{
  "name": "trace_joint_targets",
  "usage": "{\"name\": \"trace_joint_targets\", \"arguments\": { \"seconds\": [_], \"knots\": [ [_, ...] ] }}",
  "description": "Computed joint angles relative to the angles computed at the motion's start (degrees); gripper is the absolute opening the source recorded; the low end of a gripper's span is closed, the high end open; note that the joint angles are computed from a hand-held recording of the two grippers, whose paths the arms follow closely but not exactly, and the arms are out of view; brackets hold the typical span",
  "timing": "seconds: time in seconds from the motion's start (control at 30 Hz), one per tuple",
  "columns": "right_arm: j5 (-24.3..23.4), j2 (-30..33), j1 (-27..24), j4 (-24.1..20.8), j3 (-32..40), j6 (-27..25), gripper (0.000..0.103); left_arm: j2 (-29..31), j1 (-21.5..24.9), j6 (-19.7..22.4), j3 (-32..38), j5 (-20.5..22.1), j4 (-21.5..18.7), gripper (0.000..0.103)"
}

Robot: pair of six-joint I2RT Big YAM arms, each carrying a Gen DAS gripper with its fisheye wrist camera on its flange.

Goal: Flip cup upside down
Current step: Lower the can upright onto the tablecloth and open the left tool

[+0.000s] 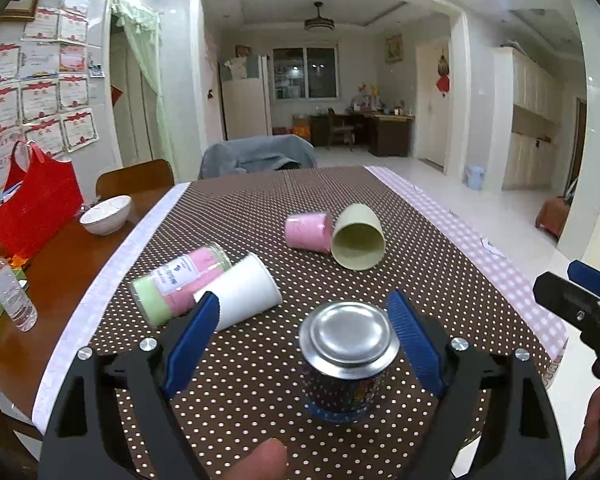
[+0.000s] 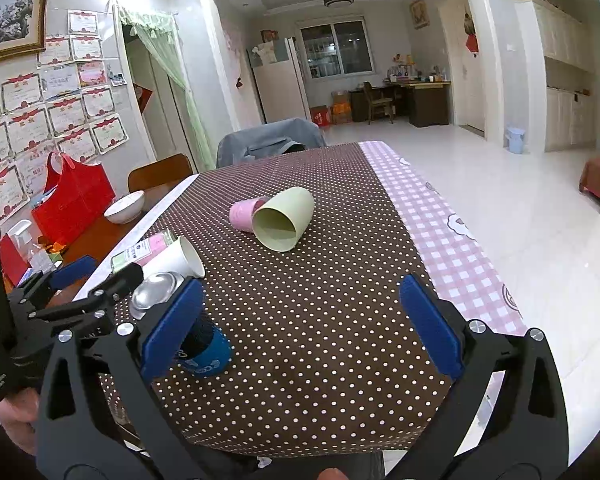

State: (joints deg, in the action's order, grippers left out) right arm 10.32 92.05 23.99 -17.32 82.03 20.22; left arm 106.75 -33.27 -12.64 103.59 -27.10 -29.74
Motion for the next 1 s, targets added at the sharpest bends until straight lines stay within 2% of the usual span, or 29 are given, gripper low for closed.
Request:
{"name": "trace_joint_targets", "arguments": {
  "seconds": [0.47,1.0],
  "knots": [
    [1.63,-1.27,2.56,1.54,0.58,-1.56,0.097,-7.10,-0.66,-3.76,-6.53,-9.99,-0.28,0.085],
    [2.67,-1.49,6.48,3.61,1.79,-4.43,0.097,-15.25,-0.79,-7.04,-14.00,-18.78,-0.20,0.086]
  ]
}}
